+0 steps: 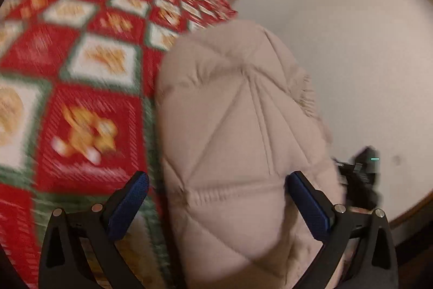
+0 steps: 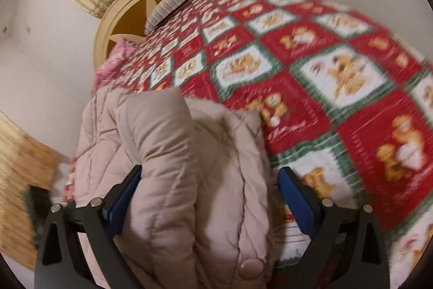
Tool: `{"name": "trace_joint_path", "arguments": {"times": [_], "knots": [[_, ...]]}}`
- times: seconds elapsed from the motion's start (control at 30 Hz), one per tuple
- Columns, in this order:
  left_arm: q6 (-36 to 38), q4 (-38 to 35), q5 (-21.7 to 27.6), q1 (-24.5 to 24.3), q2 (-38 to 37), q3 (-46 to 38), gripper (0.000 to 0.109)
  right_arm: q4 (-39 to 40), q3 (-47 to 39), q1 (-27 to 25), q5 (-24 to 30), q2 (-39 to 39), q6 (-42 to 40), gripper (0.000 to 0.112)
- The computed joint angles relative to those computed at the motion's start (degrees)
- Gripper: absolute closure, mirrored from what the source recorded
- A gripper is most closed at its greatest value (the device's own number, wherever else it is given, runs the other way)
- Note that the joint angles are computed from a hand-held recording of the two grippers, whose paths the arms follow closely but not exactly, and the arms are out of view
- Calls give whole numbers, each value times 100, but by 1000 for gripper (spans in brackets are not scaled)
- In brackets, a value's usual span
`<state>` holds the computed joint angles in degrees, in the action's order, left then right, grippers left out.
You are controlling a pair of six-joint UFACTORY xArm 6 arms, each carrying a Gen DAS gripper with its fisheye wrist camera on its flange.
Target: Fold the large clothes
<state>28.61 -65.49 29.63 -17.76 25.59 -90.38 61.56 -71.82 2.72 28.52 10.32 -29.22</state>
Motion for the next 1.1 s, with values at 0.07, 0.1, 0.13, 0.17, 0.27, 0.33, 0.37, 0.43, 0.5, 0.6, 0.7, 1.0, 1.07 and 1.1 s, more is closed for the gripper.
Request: {"name": "trace_joint_path", "arguments": {"times": [0.07,0.1,0.13,0.17,0.27,0.33,0.37,0.43,0.5,0.6,0.7,1.0,1.07,1.1], "knots": [[376,-294,34,-48,63,-93,6,571,-25,-77,231,55,-457,15],[454,-292,269,-36,142,-237,6,639,-20,-76,265,44,-535,18],[429,-165,326,-65,188,-321,7,736,-38,-85,381,53,-675,21],[297,118,234,-136,213,-367,7,889,-95,-109,613,88,-871,31],[104,666,-10,-274,115,-317,16,933,-267,-139,1145,203,-878,48],[127,684,-77,-286,-94,-126,26,1174,-204,-138,1211,106,-1057,68],[123,751,-95,-269,-227,2,31,1339,-107,-104,1183,-14,-1181,72],[219,891,-247,-267,-615,392,36,1465,-6,-42,1170,-156,-1263,80],[342,983,-442,-226,-1081,842,40,1453,47,146,1090,-301,-1210,83],[407,1038,-709,-90,-1815,1594,41,1517,-69,418,1047,-359,-1236,86],[227,1247,-850,119,-2373,2116,43,1620,-426,769,1080,-241,-1232,87],[-810,2494,-1223,1100,-3900,3515,44,1629,-2420,2033,1295,1133,-903,88],[-1133,2951,-1294,1411,-4235,3812,44,1580,-2954,2267,1385,1522,-776,88],[-1238,3091,-1334,1501,-4290,3879,44,1550,-3176,2370,1421,1683,-726,88]]}}
